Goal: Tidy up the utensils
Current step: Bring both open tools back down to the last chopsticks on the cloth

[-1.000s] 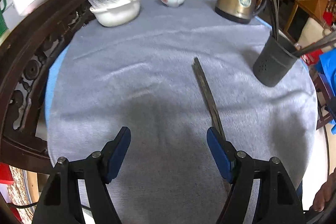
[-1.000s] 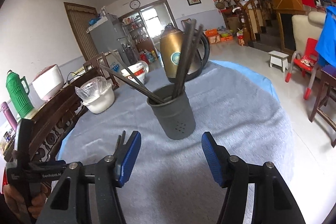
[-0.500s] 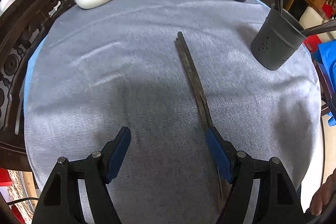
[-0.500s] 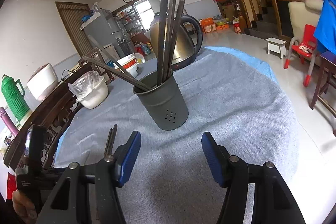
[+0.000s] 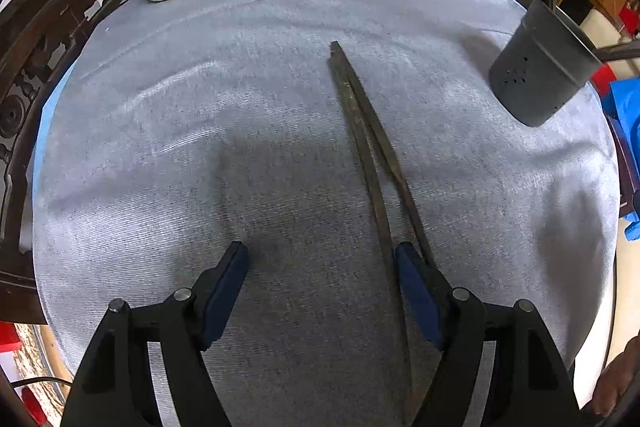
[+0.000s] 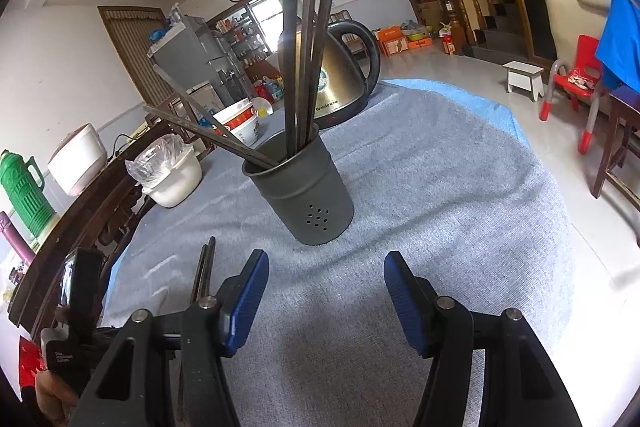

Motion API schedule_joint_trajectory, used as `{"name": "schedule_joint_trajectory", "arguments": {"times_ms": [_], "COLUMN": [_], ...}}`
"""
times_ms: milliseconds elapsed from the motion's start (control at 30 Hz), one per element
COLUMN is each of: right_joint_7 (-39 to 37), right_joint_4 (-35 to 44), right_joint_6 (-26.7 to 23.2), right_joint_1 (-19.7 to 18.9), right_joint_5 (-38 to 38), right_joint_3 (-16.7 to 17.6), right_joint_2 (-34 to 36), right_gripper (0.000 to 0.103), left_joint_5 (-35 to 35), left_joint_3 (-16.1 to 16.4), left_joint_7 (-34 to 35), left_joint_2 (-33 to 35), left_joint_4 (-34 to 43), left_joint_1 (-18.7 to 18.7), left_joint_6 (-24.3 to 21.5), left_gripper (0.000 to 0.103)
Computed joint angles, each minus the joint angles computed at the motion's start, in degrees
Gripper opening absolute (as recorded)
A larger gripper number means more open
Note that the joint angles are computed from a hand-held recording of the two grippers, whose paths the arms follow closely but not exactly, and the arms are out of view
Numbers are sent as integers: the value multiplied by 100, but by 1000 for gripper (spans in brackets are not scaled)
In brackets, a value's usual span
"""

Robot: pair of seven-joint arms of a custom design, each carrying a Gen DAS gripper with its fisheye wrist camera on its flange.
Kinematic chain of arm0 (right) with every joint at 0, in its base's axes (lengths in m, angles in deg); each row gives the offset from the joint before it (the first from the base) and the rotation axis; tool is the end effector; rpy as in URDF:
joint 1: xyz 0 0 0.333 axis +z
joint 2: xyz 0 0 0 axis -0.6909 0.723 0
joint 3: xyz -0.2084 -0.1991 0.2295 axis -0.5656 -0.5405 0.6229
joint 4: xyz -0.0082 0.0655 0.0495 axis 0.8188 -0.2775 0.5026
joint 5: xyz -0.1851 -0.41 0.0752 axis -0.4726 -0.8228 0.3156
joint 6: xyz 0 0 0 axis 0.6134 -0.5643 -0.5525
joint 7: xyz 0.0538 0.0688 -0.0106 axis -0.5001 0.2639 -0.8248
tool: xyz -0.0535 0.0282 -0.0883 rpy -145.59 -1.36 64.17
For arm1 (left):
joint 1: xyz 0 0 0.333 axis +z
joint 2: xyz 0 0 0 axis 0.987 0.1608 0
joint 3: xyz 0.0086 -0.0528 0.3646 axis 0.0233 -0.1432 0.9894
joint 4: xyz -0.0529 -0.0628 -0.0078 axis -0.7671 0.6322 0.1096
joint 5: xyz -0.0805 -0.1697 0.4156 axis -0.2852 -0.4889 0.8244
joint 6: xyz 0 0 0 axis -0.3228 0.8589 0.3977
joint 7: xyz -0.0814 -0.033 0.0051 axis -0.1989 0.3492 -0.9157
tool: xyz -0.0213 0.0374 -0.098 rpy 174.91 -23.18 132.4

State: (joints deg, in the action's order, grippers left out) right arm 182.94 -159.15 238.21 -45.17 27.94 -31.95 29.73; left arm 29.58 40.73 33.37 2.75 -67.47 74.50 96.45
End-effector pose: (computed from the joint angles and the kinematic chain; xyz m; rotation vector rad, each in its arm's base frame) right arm 0.5130 0.1001 0.5913 -0.9948 2.0468 -0.6921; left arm 0.7008 -0.1762 0.5554 -1.5623 2.4877 -0.4462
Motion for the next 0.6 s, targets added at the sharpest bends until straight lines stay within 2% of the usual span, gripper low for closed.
{"name": "schedule_joint_trajectory", "arguments": {"times_ms": [233,400,433,467,500,567,600], "right_joint_7": [-72,-216,-239,-278,-300,-377,-429], "right_joint_4": [9,83,99,133,155,219,244], "right_joint_6": [-6,-31,-46,-78,-96,-161,-192], "right_joint_1": [51,143,157,181,197,252,289], "right_joint_5": [97,160,164,169,168,179,201], "right_joint_3": [-20,-22,-18,-11,-8,-7,-21], "right_joint_2": [13,93,106,128,146,194,219], "right_gripper": [64,64,64,64,64,64,64], "left_joint_5": [107,169,149,96,175,131,88], "left_joint_3": [106,137,136,125,136,117,112], "left_joint_7": [-257,-395,-409,-386,-388,-295,-264], "left_joint_2": [80,74,66,48,28,-16,-23], "left_joint_4": [117,102,83,52,-2,-82,-90], "left_joint_1": [87,138,152,171,165,187,201], "left_joint_6": [-44,92,93,75,184,287,296], "left_gripper": [76,76,71,59,57,42,38]}}
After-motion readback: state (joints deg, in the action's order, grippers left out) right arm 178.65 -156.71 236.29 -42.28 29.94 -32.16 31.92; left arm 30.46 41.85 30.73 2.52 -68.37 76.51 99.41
